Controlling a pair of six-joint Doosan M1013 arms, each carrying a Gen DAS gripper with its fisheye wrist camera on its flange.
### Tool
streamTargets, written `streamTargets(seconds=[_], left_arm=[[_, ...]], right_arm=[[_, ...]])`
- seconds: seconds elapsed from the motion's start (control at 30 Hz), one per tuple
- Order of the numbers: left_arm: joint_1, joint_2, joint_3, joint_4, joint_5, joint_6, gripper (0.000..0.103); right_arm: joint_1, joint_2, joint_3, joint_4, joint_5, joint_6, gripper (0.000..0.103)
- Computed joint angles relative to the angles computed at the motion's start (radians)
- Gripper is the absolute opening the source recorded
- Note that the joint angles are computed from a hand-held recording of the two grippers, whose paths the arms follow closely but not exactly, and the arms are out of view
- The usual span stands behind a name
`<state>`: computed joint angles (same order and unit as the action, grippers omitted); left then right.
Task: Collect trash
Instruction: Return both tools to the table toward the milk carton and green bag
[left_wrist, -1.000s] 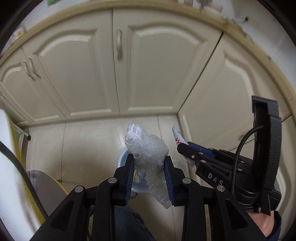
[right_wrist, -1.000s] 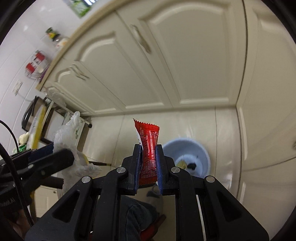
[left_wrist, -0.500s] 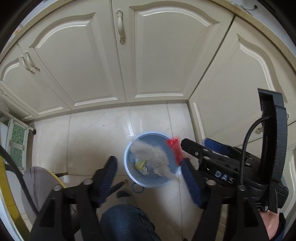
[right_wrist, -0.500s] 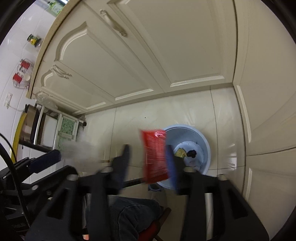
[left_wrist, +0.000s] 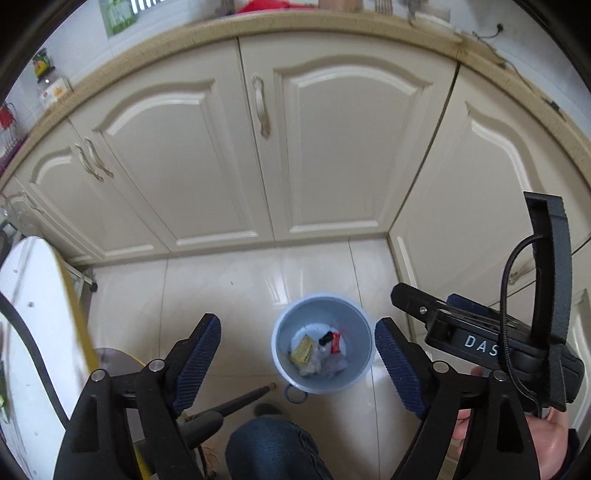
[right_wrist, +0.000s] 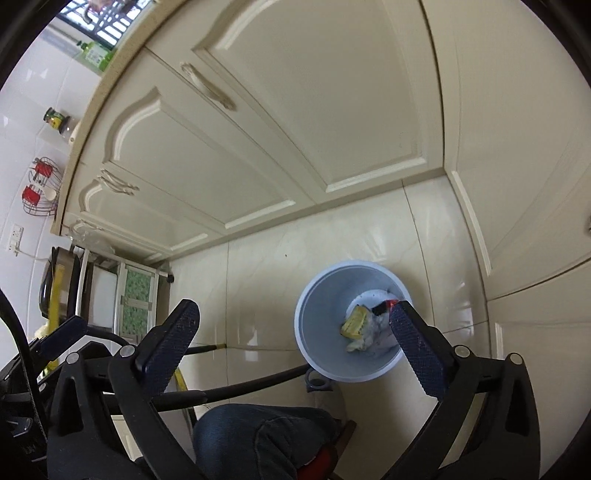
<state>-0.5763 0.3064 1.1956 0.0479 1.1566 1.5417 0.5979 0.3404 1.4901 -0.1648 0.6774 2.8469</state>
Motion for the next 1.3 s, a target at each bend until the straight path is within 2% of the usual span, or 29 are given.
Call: streamTargets(seconds=[0.27,0.37,0.57,0.7,0.73,0.9,1.03,1.17,1.3], left_arm=[[0.038,-0.131,0.113,0.011,-0.119,-0.062,0.088],[0.065,-0.197,0.167,0.001,-0.181,-0.087,0.089],[0.135,-0.335,0.235,0.04,-0.23,-0.124,0.089],[0.163,-0.416,0.28,0.099,-0.254,-0.193,0.09],[0.153,-0.451,0.3,0.131,-0.25,-0.232,0.09],[0.169,-0.572,0.368,0.266,-0.267,-0.368,0.095],[0.158,-0.66,0.427,0.401,-0.268,-0.49,0.096],[0.121,-0.73,0.486,0.527,-0.24,-0.627,0.099],[0.11,-0.797,0.538,0.62,-0.224,-0.743,0.102]], right_arm=[[0.052,-0.016,-0.084,-0.157,0.082,0.083,0.103],[0.077,-0.021,-0.119,-0.212,0.083,0.096,0.103],[0.138,0.005,-0.24,-0.3,0.115,0.071,0.103],[0.18,0.043,-0.342,-0.334,0.149,0.018,0.103],[0.19,0.052,-0.366,-0.34,0.156,0.004,0.103],[0.253,0.13,-0.543,-0.385,0.228,-0.103,0.103],[0.305,0.213,-0.718,-0.427,0.306,-0.224,0.103],[0.352,0.325,-0.935,-0.45,0.388,-0.362,0.103],[0.395,0.462,-1.197,-0.472,0.497,-0.513,0.103]])
